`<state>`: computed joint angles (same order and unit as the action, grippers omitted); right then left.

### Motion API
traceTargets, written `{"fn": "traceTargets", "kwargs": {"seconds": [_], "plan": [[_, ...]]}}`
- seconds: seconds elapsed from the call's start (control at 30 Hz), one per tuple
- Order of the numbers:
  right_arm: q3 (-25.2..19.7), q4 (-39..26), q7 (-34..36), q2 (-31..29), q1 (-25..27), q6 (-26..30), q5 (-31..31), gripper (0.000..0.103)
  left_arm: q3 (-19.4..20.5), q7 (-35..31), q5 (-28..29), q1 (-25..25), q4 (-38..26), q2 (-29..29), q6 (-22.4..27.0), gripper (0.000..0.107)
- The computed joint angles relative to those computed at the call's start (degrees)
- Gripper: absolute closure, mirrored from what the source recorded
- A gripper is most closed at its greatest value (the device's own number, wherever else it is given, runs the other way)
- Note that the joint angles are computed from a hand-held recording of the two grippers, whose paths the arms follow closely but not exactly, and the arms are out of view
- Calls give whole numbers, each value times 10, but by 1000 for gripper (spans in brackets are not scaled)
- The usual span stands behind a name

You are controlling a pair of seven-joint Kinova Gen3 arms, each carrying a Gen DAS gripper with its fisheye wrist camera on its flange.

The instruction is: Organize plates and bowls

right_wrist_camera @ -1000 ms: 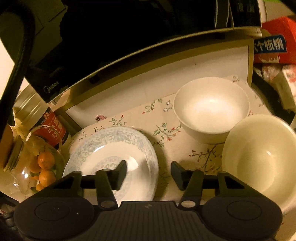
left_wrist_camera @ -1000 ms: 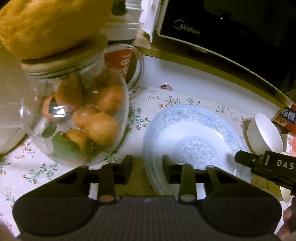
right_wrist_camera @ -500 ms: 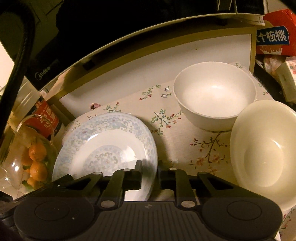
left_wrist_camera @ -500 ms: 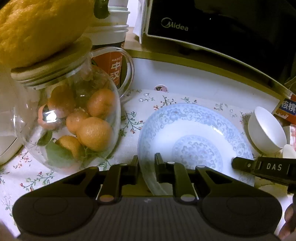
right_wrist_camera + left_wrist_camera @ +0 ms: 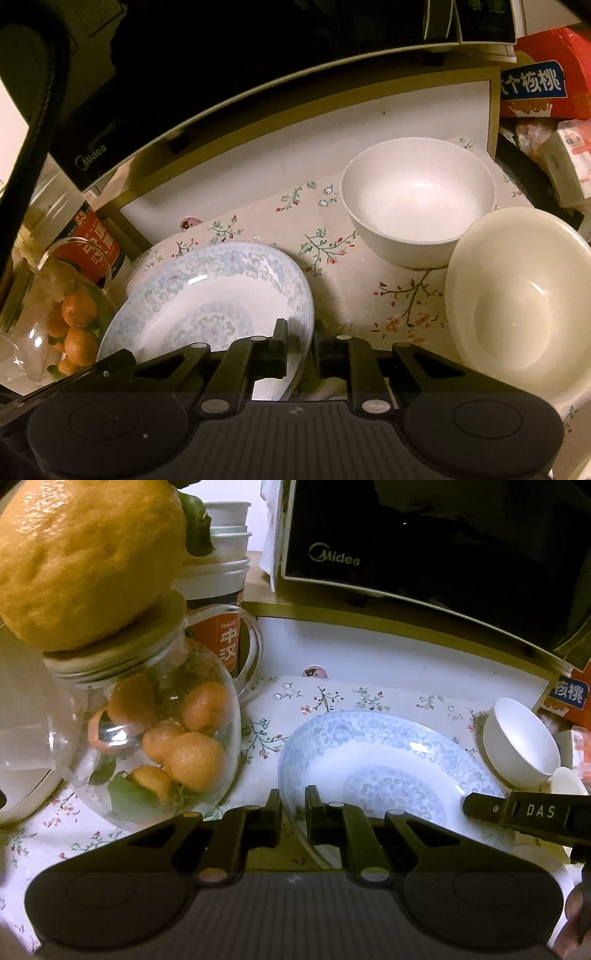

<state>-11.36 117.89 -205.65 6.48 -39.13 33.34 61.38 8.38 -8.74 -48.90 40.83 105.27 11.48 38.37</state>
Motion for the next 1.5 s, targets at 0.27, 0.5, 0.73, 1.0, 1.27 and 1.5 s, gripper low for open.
{"fn": "traceTargets", "kwargs": {"seconds": [0.27,0.5,0.73,1.0,1.27,1.5], "plan": [[-7,13,-28,-12,-3,-5,19,88,3,18,2,-6,18,-17,-11,97],[-31,18,-41,-27,-16,32,24,88,19,41,-17,-10,36,-44,-12,97],[-66,21,-46,-56,-33,79,10,88,58,45,-14,-25,57,-93,12,97],[-122,13,-52,-87,-65,150,-17,88,130,47,13,-52,88,-174,62,97],[-189,-12,-73,-86,-143,271,-31,88,202,52,72,-76,128,-274,122,97],[-209,-42,-98,-56,-231,348,-43,87,235,29,146,-95,154,-351,158,97]]}}
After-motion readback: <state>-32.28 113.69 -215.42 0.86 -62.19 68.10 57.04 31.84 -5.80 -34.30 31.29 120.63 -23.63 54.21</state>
